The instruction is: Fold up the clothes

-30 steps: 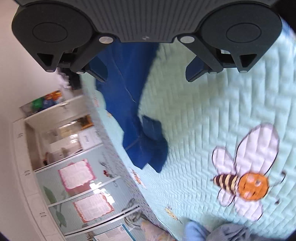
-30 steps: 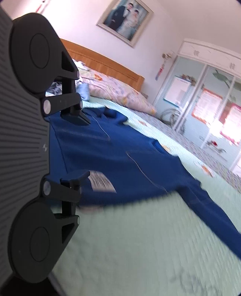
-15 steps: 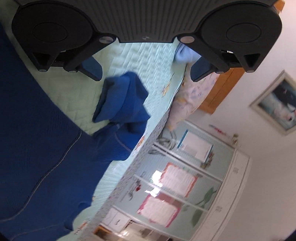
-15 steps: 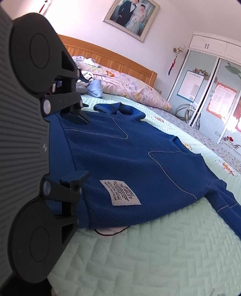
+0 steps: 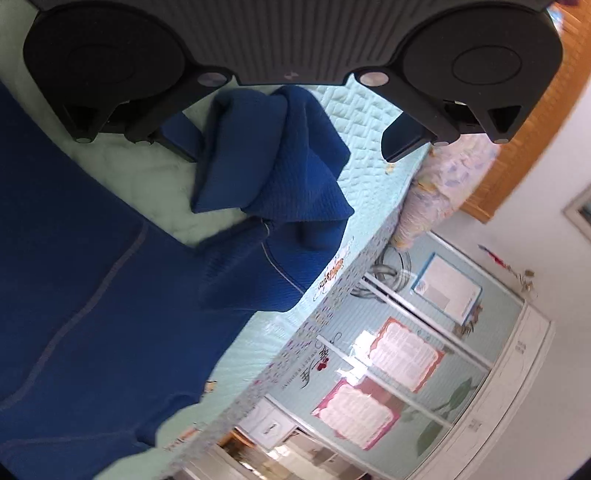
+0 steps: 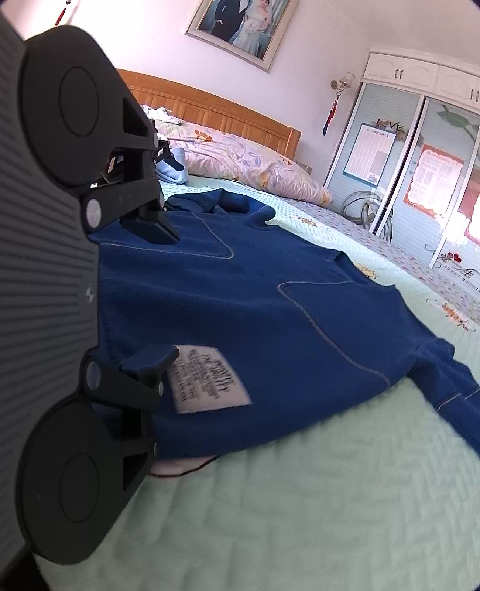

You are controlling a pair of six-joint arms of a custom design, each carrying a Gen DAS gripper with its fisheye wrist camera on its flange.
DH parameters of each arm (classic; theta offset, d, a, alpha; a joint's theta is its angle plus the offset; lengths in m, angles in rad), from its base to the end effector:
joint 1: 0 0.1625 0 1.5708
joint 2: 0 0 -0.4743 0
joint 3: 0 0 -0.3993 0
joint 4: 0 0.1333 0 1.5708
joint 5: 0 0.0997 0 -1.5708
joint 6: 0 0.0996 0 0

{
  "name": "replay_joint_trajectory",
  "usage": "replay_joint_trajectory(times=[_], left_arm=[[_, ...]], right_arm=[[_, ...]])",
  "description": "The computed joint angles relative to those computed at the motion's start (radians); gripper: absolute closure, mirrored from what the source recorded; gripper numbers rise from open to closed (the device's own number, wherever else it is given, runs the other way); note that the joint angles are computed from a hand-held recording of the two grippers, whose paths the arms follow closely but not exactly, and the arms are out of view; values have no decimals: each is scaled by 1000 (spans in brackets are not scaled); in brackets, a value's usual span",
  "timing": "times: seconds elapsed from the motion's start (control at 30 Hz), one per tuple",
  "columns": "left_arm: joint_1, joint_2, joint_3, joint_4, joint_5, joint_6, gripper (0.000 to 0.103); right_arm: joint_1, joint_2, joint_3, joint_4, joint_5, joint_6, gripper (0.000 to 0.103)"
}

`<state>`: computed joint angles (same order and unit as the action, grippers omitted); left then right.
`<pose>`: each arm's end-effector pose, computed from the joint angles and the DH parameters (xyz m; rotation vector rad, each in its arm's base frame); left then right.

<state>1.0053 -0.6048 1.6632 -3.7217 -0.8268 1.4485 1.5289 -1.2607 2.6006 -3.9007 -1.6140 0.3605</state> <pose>-0.2039 -0.6960 0.1389 1.3907 1.4225 -0.7412 0.1132 -0.3791 0.2542 0.5638 2.6085 -1.4315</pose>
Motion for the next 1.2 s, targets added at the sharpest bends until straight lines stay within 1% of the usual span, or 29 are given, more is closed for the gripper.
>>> replay_joint_trajectory(times=[0.03, 0.07, 0.1, 0.13, 0.17, 0.2, 0.23, 0.33, 0.47, 0.6, 0.7, 0.8, 0.9, 0.97, 1.1, 1.13, 1.17, 1.2], left_arm=[[2, -1, 2, 5, -5, -12, 0], [5, -2, 3, 10, -10, -25, 4], [7, -3, 5, 16, -15, -38, 12], [11, -2, 5, 13, -23, -39, 43], [8, 15, -1, -13, -5, 1, 87], [8, 40, -13, -57, 10, 67, 94], [11, 52, -18, -80, 11, 91, 94], [8, 45, -17, -72, 17, 12, 94], [1, 23, -36, -88, 2, -67, 94], [8, 5, -94, -39, 12, -126, 94], [22, 17, -175, -37, 20, -119, 94], [39, 45, -305, -25, 38, -131, 94], [57, 94, -478, -7, 76, -122, 93], [69, 140, -616, 9, 105, -106, 93], [97, 256, -928, 31, 187, -38, 94], [104, 278, -988, 45, 209, -31, 94], [111, 279, -1006, 67, 226, -45, 94], [117, 263, -982, 99, 240, -93, 94]], right_arm=[[-1, 1, -3, 1, -1, 5, 39], [-3, 4, -4, -1, -2, 8, 39], [-3, 6, -5, -5, -5, 8, 39], [-3, 8, -5, -9, -7, 8, 39], [-2, 10, -5, -11, -12, 8, 39], [-1, 11, -5, -11, -15, 7, 39], [-1, 11, -7, -7, -18, 6, 39], [12, 5, -14, 17, -43, -6, 38], [22, 1, -18, 32, -67, -17, 36], [19, 14, -20, 19, -72, -8, 36], [31, 20, -31, 29, -89, -12, 34], [31, 14, -42, 51, -94, -7, 34], [30, 13, -60, 78, -104, 0, 34], [33, 15, -77, 94, -114, 2, 34], [43, 25, -116, 123, -135, -3, 34], [45, 28, -126, 130, -140, -3, 34], [44, 32, -135, 137, -140, -3, 34], [44, 36, -145, 144, -139, -2, 34]])
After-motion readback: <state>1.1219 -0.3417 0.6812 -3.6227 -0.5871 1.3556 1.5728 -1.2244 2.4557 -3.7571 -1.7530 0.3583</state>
